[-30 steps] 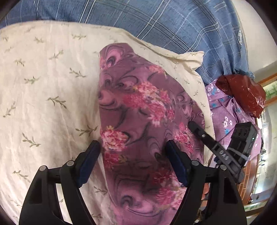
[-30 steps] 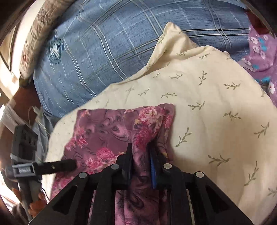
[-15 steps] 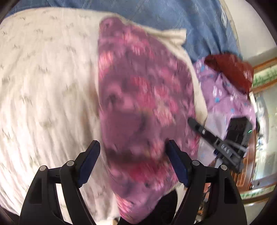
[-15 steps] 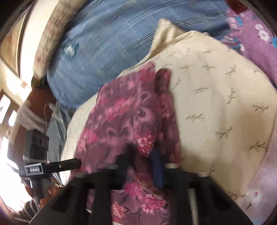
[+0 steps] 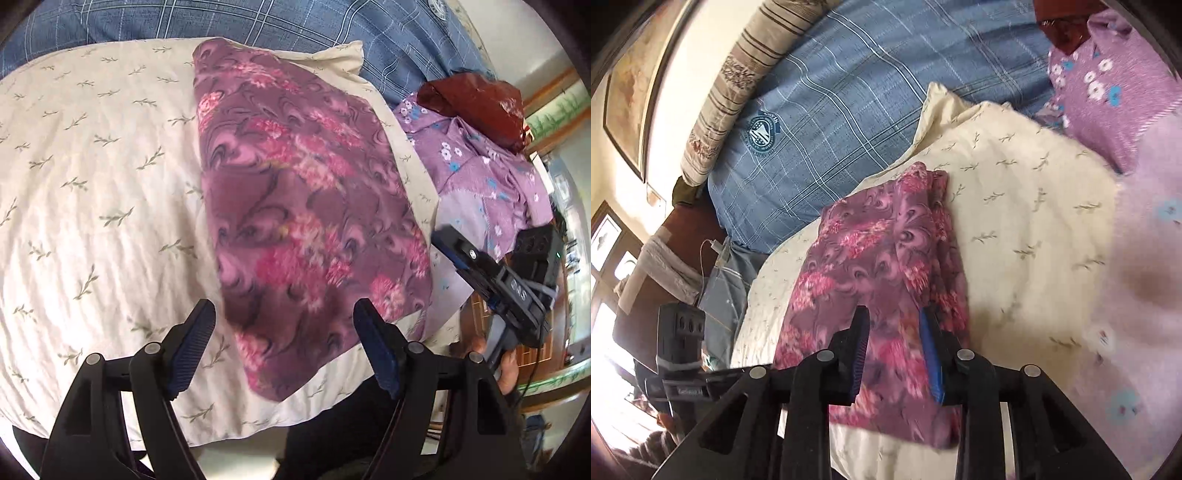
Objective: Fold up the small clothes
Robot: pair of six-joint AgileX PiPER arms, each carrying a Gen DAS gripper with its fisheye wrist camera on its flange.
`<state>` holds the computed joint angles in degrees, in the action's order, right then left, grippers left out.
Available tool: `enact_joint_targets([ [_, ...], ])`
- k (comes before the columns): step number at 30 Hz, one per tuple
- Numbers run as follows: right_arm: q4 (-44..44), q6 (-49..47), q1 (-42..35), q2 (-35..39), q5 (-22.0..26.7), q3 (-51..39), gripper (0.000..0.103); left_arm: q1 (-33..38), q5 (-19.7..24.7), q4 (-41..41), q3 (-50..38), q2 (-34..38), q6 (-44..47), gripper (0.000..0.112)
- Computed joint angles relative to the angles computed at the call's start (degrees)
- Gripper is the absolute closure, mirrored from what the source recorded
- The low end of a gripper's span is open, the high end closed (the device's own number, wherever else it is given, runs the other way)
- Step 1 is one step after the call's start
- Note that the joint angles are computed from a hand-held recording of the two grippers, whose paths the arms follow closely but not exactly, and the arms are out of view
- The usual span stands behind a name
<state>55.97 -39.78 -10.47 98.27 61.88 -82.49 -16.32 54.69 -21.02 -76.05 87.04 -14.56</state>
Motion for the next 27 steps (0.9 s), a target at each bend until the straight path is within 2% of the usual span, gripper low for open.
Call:
enact_joint_targets([
  [1, -0.33, -1.60, -0.43, -1.11, -0.24, 2.29, 0.077, -0.32, -0.85, 0.54, 1.17, 0.28, -0.36, 0.035],
  [2, -1.78, -2.29, -0.25, -1.47, -1.09, 3.76, 0.088, -0.64, -0.86, 1.34, 1.77, 1.59, -1.18, 0.035],
  [3, -5.52, -1.97, 0.96, -1.97, -3.56, 5.89, 0.099, -0.49, -0.73, 1.07, 2.41, 2.47, -1.30, 0.035],
  [4, -8.77, -1.62, 2.49, -1.79, -6.59, 7.92, 0.103, -0.96, -2.90, 1.70, 3.85, 1.48, -1.44, 0.035],
  [5, -9.72, -1.51, 2.93, -1.99, -7.47, 8.86, 0.103, -1.94, -2.78, 3.64, 3.51, 0.90, -2.57, 0.035],
  [7, -8.58, -1.02, 2.44, -3.08, -8.15, 9.68, 0.103, -3.65, 0.21, 6.52, 0.42, 1.35, -3.98, 0.035],
  [9, -7.39, -0.87, 2.06, -5.07, -7.89, 9.53, 0.096, -4.03, -0.35, 6.65, 0.12, -0.28, -4.70, 0.035],
  [14, -6.73, -1.23, 3.05, -8.02, -8.19, 8.24, 0.096, -7.96, -1.29, 16.98, -2.14, -3.17, -12.42, 0.035],
  [20, -6.16, -1.35, 5.19, -9.86, -7.86, 8.84, 0.096, -7.64, -1.44, 17.65, -3.35, -2.73, -12.41, 0.035],
  [27, -6.86, -1.27, 6.03, -8.59, -8.32, 8.39, 0.096, -7.95, -1.78, 17.67, -4.49, -1.43, -11.41, 0.035],
])
